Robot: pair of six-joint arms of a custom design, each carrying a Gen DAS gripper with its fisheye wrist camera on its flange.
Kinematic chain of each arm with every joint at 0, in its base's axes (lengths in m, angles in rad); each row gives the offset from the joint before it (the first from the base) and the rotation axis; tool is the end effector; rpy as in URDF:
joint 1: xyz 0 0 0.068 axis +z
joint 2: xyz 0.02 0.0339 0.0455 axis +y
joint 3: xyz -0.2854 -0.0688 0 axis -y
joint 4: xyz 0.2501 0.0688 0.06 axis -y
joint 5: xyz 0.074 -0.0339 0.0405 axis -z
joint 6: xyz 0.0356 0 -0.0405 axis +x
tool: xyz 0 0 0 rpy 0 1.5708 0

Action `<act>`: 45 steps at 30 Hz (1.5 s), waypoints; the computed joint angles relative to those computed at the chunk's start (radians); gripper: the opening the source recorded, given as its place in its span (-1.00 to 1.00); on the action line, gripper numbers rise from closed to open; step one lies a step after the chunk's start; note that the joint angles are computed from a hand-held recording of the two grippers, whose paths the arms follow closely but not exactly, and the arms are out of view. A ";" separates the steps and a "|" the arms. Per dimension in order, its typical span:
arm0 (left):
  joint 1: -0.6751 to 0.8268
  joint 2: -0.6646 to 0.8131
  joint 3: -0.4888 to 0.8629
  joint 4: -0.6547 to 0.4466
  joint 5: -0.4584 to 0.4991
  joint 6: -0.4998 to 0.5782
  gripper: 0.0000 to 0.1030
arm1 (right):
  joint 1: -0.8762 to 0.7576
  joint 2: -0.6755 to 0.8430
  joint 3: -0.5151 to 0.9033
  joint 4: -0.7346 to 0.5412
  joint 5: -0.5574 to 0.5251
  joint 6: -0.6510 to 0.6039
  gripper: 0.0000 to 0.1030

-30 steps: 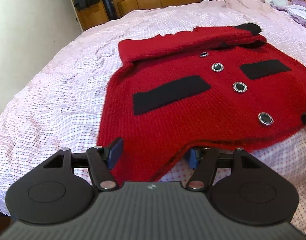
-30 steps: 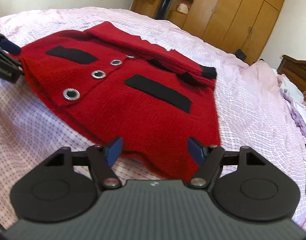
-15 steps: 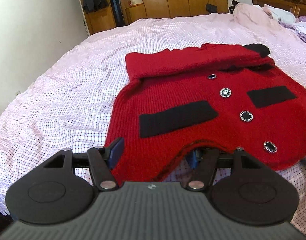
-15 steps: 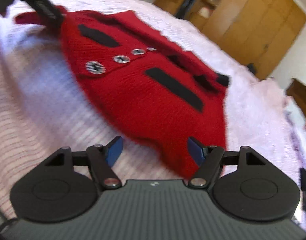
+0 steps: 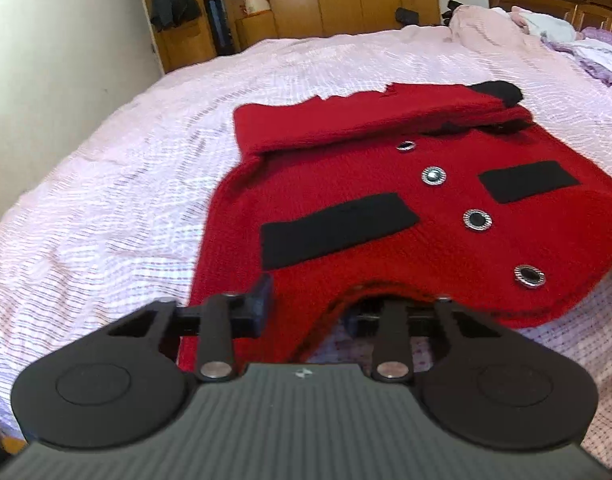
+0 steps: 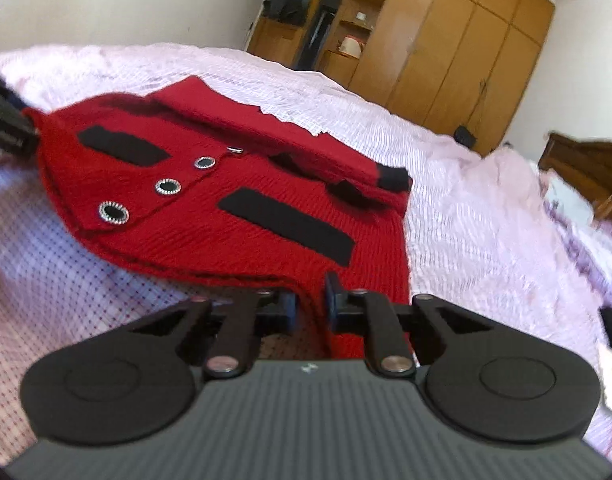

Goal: Fold small clothes
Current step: 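Grasp the cardigan hem with the left gripper while the right gripper grasps it too, then lift the hem with both grippers and fold it over toward the collar, release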

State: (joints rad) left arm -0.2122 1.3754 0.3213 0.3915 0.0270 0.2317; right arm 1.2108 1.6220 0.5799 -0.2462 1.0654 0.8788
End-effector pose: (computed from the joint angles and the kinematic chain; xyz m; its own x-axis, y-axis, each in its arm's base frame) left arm 0.2214 -0.0487 0.1382 -0.5322 0.3495 -0.7711 0.3633 0.9170 0.1649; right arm 0.1130 0.2118 0.1252 -0.4986 -0.2664 -0.8249 0.0262 0.9465 -0.3215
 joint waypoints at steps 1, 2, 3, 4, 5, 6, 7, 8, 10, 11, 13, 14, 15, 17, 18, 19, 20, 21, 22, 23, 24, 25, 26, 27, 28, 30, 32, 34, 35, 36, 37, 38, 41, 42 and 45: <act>0.001 0.002 0.001 -0.002 0.009 -0.003 -0.63 | 0.001 -0.007 -0.008 0.010 -0.002 0.009 -0.75; 0.001 0.000 -0.001 -0.003 0.014 -0.006 -0.68 | 0.000 -0.013 -0.013 0.020 -0.001 0.012 -0.76; 0.006 -0.004 -0.003 -0.001 0.022 -0.010 -0.74 | 0.000 -0.016 -0.015 0.022 0.002 0.014 -0.78; 0.012 -0.012 -0.006 0.003 0.031 -0.016 -0.76 | 0.002 -0.021 -0.016 0.020 0.010 0.016 -0.78; 0.008 -0.013 0.000 0.005 0.029 -0.026 -0.77 | 0.004 -0.025 -0.016 0.018 0.020 0.020 -0.79; 0.011 -0.020 0.001 0.006 0.032 -0.034 -0.78 | 0.004 -0.031 -0.019 0.021 0.029 0.020 -0.79; 0.014 -0.026 0.004 0.008 0.035 -0.041 -0.80 | 0.004 -0.037 -0.020 0.023 0.038 0.020 -0.80; 0.015 -0.031 0.010 0.007 0.036 -0.046 -0.80 | -0.001 -0.047 -0.024 0.034 0.044 0.012 -0.80; 0.011 -0.034 0.027 0.010 0.034 -0.046 -0.81 | -0.018 -0.069 -0.035 0.080 0.051 -0.038 -0.81; 0.007 -0.031 0.041 0.012 0.033 -0.042 -0.81 | -0.028 -0.078 -0.037 0.105 0.055 -0.074 -0.82; -0.002 -0.029 0.070 0.017 0.031 -0.042 -0.82 | -0.048 -0.091 -0.035 0.158 0.070 -0.156 -0.82; -0.007 -0.027 0.086 0.020 0.028 -0.045 -0.82 | -0.058 -0.100 -0.036 0.190 0.077 -0.201 -0.82; -0.011 -0.026 0.102 0.017 0.023 -0.049 -0.82 | -0.071 -0.110 -0.039 0.230 0.084 -0.253 -0.82; -0.021 -0.016 0.146 0.009 0.006 -0.067 -0.82 | -0.101 -0.131 -0.046 0.314 0.090 -0.357 -0.83; -0.023 -0.007 0.170 0.000 0.004 -0.079 -0.82 | -0.119 -0.143 -0.052 0.362 0.089 -0.411 -0.83; -0.025 0.005 0.200 -0.014 0.001 -0.093 -0.82 | -0.139 -0.153 -0.055 0.409 0.084 -0.465 -0.83; -0.026 0.019 0.230 -0.029 0.000 -0.109 -0.83 | -0.159 -0.160 -0.059 0.453 0.075 -0.512 -0.83; -0.027 0.033 0.259 -0.041 0.002 -0.121 -0.83 | -0.184 -0.167 -0.061 0.503 0.061 -0.565 -0.83; -0.027 0.045 0.284 -0.051 0.000 -0.130 -0.83 | -0.210 -0.171 -0.061 0.550 0.045 -0.612 -0.83; -0.031 0.063 0.313 -0.058 -0.008 -0.140 -0.83 | -0.237 -0.171 -0.059 0.588 0.028 -0.651 -0.83; -0.034 0.079 0.340 -0.066 -0.013 -0.146 -0.83 | -0.266 -0.169 -0.054 0.624 0.010 -0.689 -0.83; -0.036 0.096 0.369 -0.073 -0.017 -0.148 -0.83 | -0.289 -0.166 -0.048 0.651 -0.005 -0.719 -0.83; -0.038 0.116 0.399 -0.076 -0.021 -0.146 -0.84 | -0.318 -0.164 -0.041 0.680 -0.025 -0.752 -0.83; -0.043 0.138 0.434 -0.080 -0.031 -0.143 -0.84 | -0.351 -0.159 -0.031 0.707 -0.049 -0.785 -0.83; -0.044 0.153 0.459 -0.082 -0.037 -0.138 -0.84 | -0.380 -0.154 -0.020 0.730 -0.070 -0.815 -0.83; -0.052 0.200 0.529 -0.083 -0.055 -0.123 -0.84 | -0.445 -0.130 0.013 0.774 -0.116 -0.879 -0.83; -0.062 0.256 0.605 -0.085 -0.075 -0.114 -0.84 | -0.510 -0.089 0.055 0.819 -0.159 -0.939 -0.83; -0.072 0.333 0.706 -0.101 -0.097 -0.114 -0.84 | -0.570 -0.045 0.101 0.848 -0.203 -0.979 -0.83; -0.075 0.372 0.758 -0.115 -0.103 -0.117 -0.84 | -0.602 -0.017 0.128 0.858 -0.226 -0.994 -0.83; -0.076 0.411 0.810 -0.133 -0.109 -0.122 -0.84 | -0.627 0.007 0.151 0.863 -0.245 -1.002 -0.83; -0.078 0.462 0.876 -0.158 -0.115 -0.127 -0.84 | -0.657 0.038 0.181 0.865 -0.271 -1.009 -0.83; -0.078 0.514 0.943 -0.185 -0.118 -0.129 -0.84 | -0.679 0.065 0.205 0.864 -0.290 -1.010 -0.83; -0.084 0.679 1.142 -0.263 -0.133 -0.128 -0.84 | -0.741 0.166 0.291 0.846 -0.343 -1.006 -0.83; -0.085 0.733 1.205 -0.285 -0.136 -0.123 -0.84 | -0.761 0.204 0.322 0.836 -0.359 -1.001 -0.83; -0.094 0.912 1.423 -0.384 -0.151 -0.110 -0.84 | -0.812 0.307 0.416 0.780 -0.405 -0.975 -0.83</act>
State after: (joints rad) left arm -0.3059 2.2874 1.7439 0.0077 -0.1236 0.1215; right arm 0.3988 1.9293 0.9964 0.5339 0.6603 -0.0964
